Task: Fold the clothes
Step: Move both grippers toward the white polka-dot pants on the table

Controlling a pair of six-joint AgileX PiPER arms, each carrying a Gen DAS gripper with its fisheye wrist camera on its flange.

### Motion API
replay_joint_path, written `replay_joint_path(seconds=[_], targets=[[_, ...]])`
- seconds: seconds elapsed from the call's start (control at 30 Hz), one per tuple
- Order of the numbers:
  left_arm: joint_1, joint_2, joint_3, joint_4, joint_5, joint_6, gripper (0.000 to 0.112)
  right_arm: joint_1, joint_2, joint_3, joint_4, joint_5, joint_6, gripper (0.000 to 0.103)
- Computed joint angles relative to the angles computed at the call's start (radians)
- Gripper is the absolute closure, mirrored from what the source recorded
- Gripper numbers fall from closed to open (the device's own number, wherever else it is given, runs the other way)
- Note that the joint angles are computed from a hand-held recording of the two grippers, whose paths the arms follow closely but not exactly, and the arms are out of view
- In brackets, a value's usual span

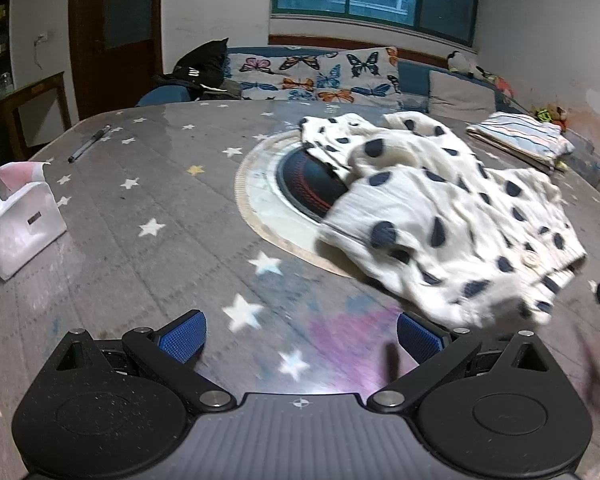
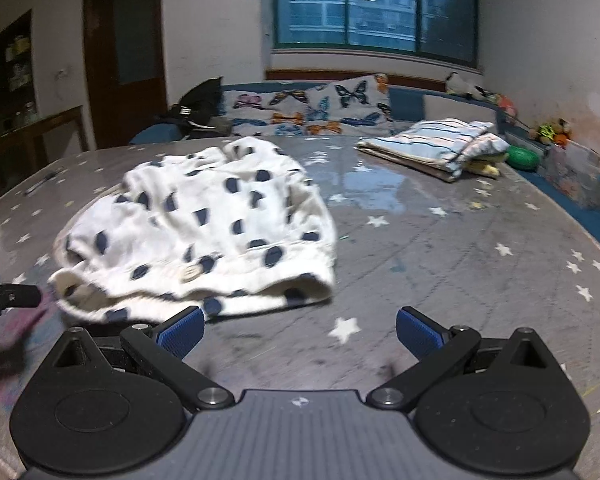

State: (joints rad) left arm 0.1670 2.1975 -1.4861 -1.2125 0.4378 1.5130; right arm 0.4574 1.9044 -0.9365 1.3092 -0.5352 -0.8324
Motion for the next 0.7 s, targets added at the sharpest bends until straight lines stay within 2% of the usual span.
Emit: replay_joint_path(seconds=[0.1, 0.17, 0.23, 0.3, 0.33, 0.4, 0.53, 0.7], targets=[[0.017, 0.03, -0.048, 0.029, 0.022, -0.032, 0.009, -0.005, -0.005, 0.009, -0.013, -0.004, 0.03, 0.0], [0.012, 0.025, -0.034, 0.015, 0.008, -0.019, 0.009, -0.014, -0.023, 0.042, -0.027, -0.009, 0.06, 0.0], [-0.003, -0.009, 0.029, -0.067, -0.019, 0.068, 0.009, 0.017, 0.006, -0.006, 0.053, -0.027, -0.017, 0.0], [-0.034, -0.073, 0.129, -0.172, -0.056, 0.17, 0.009, 0.099, 0.028, -0.028, 0.092, -0.093, -0.023, 0.0], [-0.049, -0.109, 0.18, -0.219, -0.074, 0.215, 0.009, 0.105, 0.049, -0.048, 0.071, -0.085, 0.003, 0.0], [-0.075, -0.151, 0.246, -0.294, -0.102, 0.285, 0.009, 0.081, 0.029, -0.009, -0.044, -0.04, 0.109, 0.0], [-0.125, -0.215, 0.348, -0.427, -0.15, 0.404, 0.009, 0.06, -0.023, 0.078, -0.182, 0.015, 0.213, 0.0], [-0.168, -0.259, 0.407, -0.473, -0.188, 0.424, 0.009, 0.077, -0.034, 0.101, -0.203, 0.024, 0.242, 0.0]])
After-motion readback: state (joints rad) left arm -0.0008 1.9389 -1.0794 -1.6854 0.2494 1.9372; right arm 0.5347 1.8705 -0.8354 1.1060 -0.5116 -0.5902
